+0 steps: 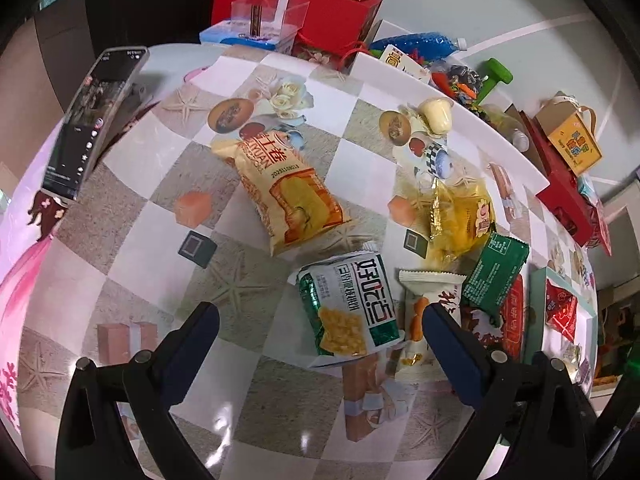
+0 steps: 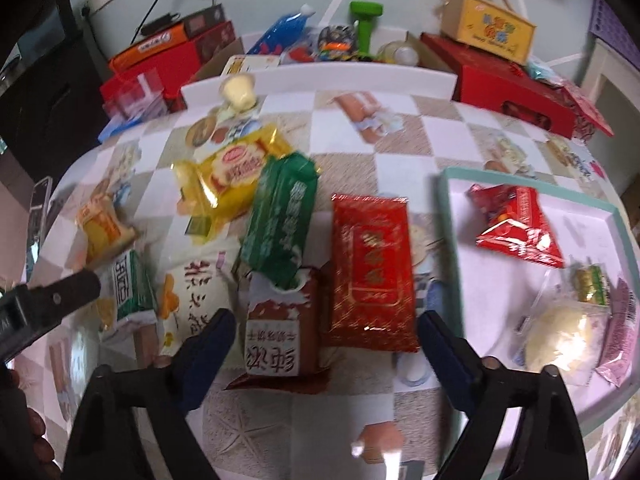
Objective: Organize snacks
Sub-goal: 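Grasp the white-green corn biscuit bag with the left tool while the right tool grasps the brown milk biscuit pack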
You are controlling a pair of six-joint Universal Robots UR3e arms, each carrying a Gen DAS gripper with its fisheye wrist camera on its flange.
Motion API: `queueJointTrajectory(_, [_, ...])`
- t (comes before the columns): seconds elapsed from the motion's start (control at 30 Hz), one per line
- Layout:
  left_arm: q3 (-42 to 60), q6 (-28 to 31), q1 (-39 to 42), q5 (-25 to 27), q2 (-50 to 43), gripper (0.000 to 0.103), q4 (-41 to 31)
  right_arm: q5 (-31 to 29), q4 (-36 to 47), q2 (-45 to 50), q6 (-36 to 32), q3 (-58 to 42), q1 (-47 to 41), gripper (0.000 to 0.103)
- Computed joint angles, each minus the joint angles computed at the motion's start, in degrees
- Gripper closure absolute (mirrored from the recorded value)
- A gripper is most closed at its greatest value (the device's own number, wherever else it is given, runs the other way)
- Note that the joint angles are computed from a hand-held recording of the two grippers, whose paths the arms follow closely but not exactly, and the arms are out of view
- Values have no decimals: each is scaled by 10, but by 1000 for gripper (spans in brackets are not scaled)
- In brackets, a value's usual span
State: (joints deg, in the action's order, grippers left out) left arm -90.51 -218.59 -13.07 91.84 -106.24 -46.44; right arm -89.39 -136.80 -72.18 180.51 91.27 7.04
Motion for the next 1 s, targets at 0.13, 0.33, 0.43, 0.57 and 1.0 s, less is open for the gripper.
queueJointTrajectory(0.13, [11, 5, 2, -19, -19, 2, 7, 23, 1, 2, -4, 5, -5, 23])
queueJointTrajectory(0.33, [39, 10, -7, -19, -51, 2, 8, 32, -4, 11, -11, 1, 2, 36])
queueJointTrajectory(0.43, [51, 14, -12, -11, -63, 2, 3, 25, -8, 18, -17, -2, 10, 39])
queueJointTrajectory(0.57, [59, 15, -13, -9, -75, 3, 2, 19, -11, 24, -24, -7, 19, 43])
queueJointTrajectory(1.0, [87, 12, -19, 6, -100, 25, -25, 32, -25, 37, -38, -5, 19, 53])
